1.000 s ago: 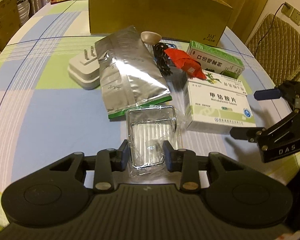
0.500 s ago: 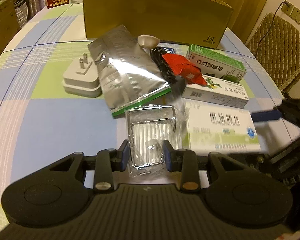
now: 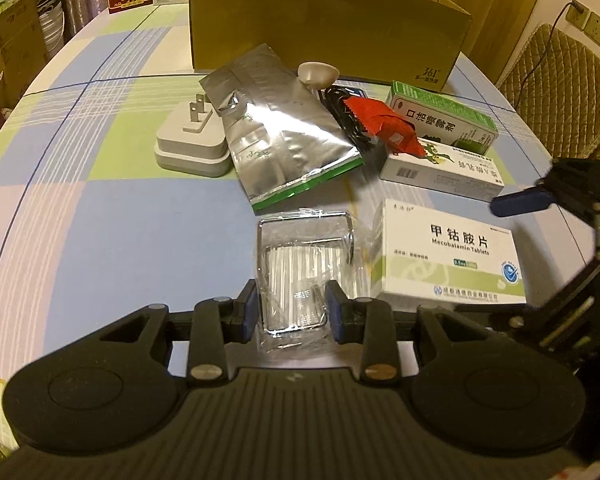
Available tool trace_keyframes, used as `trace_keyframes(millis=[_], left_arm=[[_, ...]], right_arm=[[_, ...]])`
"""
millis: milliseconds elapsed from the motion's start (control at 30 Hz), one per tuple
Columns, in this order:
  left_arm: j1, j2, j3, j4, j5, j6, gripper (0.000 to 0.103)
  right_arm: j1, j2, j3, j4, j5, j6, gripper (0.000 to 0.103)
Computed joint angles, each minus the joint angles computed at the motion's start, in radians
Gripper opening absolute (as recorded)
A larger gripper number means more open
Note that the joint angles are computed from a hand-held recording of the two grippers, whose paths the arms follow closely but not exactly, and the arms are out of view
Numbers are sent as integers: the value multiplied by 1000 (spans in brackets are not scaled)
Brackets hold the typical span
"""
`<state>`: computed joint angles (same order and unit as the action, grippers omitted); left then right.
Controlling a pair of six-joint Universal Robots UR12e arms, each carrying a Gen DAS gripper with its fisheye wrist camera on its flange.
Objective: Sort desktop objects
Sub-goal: 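Grasp the white Mecobalamin box with the right gripper while the left gripper holds the tray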
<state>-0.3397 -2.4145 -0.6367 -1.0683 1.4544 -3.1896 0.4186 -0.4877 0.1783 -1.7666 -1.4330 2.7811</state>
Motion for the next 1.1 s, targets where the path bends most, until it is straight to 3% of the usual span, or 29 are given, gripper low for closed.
trace_keyframes(millis=[100,167,300,367,500,633,733,867,933,1100], left_arm=[[-1,2,-3,1,16,2,43],[-1,6,-10,10,16,8,50],[0,9,-18,15,5,19,52],[-1,9,-19,11,2,18,52],[-1,12,-25,7,4,19,52],[1,12,-26,11,-7,-2,38],[1,11,-26,17,-3,-5,37],[1,10,-26,20,-2,-4,37],[1,11,-28,24,-2,-3,37],[-1,15,-37,34,4,6,34]], right_arm=[[-3,50,-103,72,1,59,81],[-2,18,-43,41,-19,124,73],[2,-29,34,22,-54,304,71],[5,-56,85,-4,-56,350,71],[4,-88,161,-83,-49,355,74],[3,-83,169,-138,-33,362,81],[6,-72,158,-150,-46,338,81],[9,-58,138,-137,-57,341,76],[11,-69,159,-141,-64,332,70],[16,-97,219,-186,-86,369,69]])
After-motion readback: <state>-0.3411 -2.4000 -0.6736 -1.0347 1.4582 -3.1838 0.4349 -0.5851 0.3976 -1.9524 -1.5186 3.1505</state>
